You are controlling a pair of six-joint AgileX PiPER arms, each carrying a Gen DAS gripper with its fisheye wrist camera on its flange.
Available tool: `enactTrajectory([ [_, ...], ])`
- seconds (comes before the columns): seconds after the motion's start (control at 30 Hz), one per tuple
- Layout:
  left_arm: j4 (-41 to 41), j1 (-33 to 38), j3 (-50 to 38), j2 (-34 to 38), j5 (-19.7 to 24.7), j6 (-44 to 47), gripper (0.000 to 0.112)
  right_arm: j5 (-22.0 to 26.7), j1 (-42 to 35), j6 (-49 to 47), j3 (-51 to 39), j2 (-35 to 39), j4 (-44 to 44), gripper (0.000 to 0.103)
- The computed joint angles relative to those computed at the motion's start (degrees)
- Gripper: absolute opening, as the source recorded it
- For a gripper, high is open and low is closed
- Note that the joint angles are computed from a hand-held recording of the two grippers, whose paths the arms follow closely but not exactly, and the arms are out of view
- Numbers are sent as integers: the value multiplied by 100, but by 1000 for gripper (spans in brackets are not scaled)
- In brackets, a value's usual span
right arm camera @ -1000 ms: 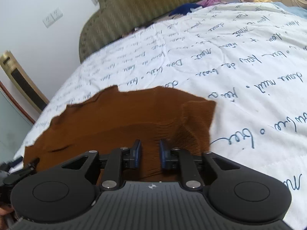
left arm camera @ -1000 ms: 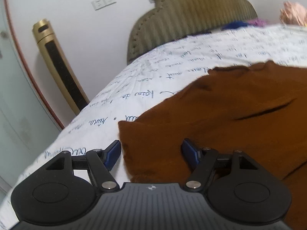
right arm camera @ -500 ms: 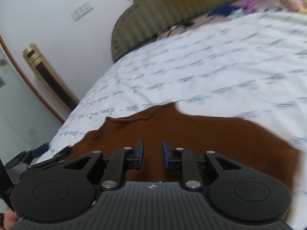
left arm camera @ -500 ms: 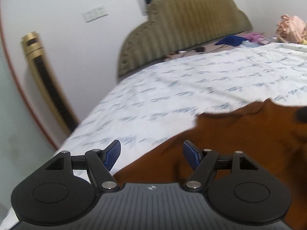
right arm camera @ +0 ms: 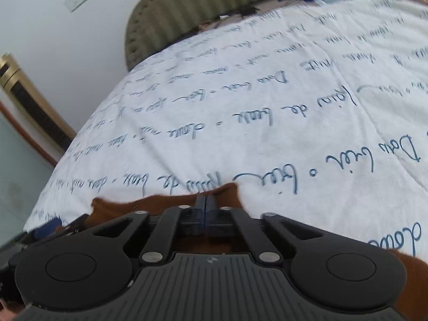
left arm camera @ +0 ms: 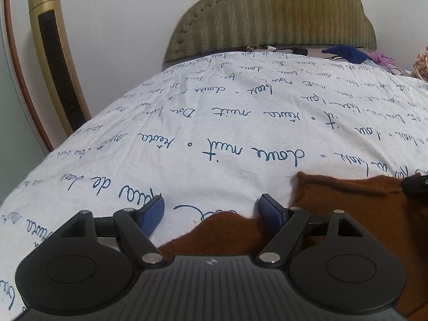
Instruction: Fold small clothes
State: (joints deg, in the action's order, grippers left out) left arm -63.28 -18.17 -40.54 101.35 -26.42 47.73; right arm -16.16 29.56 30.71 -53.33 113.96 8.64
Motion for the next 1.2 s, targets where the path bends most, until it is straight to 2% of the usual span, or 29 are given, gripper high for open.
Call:
enactTrajectory([
  [0.03,-72,-25,12,-25,-30,56,79,32,-83,404,31,-29,-435,0],
  [0.1,-230,-123,122,-189,-157,174,78,86,-116,585,217,-258,-626,2],
  [0.13,-95,-144,285,-369,-226,53,78,-20,-51,401,417,-467,-379,8],
  [0.17,100,-130,478,-591,-268,-130,77,-187,70,174,697,-755,-37,20],
  [0.2,143,-80,602,-818,-198,-162,77,-255,196,15,926,-1040,194,22],
  [0.3,133,-6,1149,-1712,11,-109,77,-278,936,-1479,1610,-2029,1792,23],
  [0.37,177,-89,1565,-2333,157,-38,77,-519,1531,-2574,2073,-2590,2938,23],
  [0.43,-21,-486,1954,-2714,-15,179,77,-679,2145,-3388,2449,-3047,4083,24],
  [0.5,-327,-1004,2228,-2802,-350,416,77,-945,2771,-4103,2605,-3178,5229,24],
  [0.57,-650,-1628,2412,-2494,-970,417,77,-1401,3438,-4804,2614,-3121,6375,24],
  [0.63,-454,-1636,2525,-2174,-1021,34,78,-1756,3775,-5233,2550,-2868,7283,25],
  [0.7,457,-1306,2685,-1898,-983,-916,79,-2034,3931,-5107,2592,-2372,7481,24],
  [0.73,733,-1098,2686,-1936,-824,-1146,79,-2291,4096,-4701,2752,-2309,7237,24],
  [0.77,779,-976,2663,-2012,-686,-1147,79,-2333,4092,-4246,2906,-2322,6918,24],
  [0.87,478,-873,2662,-2345,-439,-767,79,-2116,3941,-4129,2995,-2733,6897,25],
  [1.0,-380,-1117,2960,-2970,-693,-57,78,-2824,4723,-4455,3257,-3386,7853,30],
  [1.07,-416,-1185,3087,-2976,-793,39,79,-3124,5192,-4500,3411,-3518,8399,34],
  [1.1,-383,-1258,3115,-2785,-955,-17,80,-3124,5255,-4548,3435,-3449,8607,35],
  [1.17,48,-1183,3207,-2634,-1026,-501,80,-2921,5165,-4060,3589,-3126,8497,33],
  [1.2,141,-1119,3193,-2612,-995,-588,81,-3091,5322,-3562,3717,-2995,8229,33],
])
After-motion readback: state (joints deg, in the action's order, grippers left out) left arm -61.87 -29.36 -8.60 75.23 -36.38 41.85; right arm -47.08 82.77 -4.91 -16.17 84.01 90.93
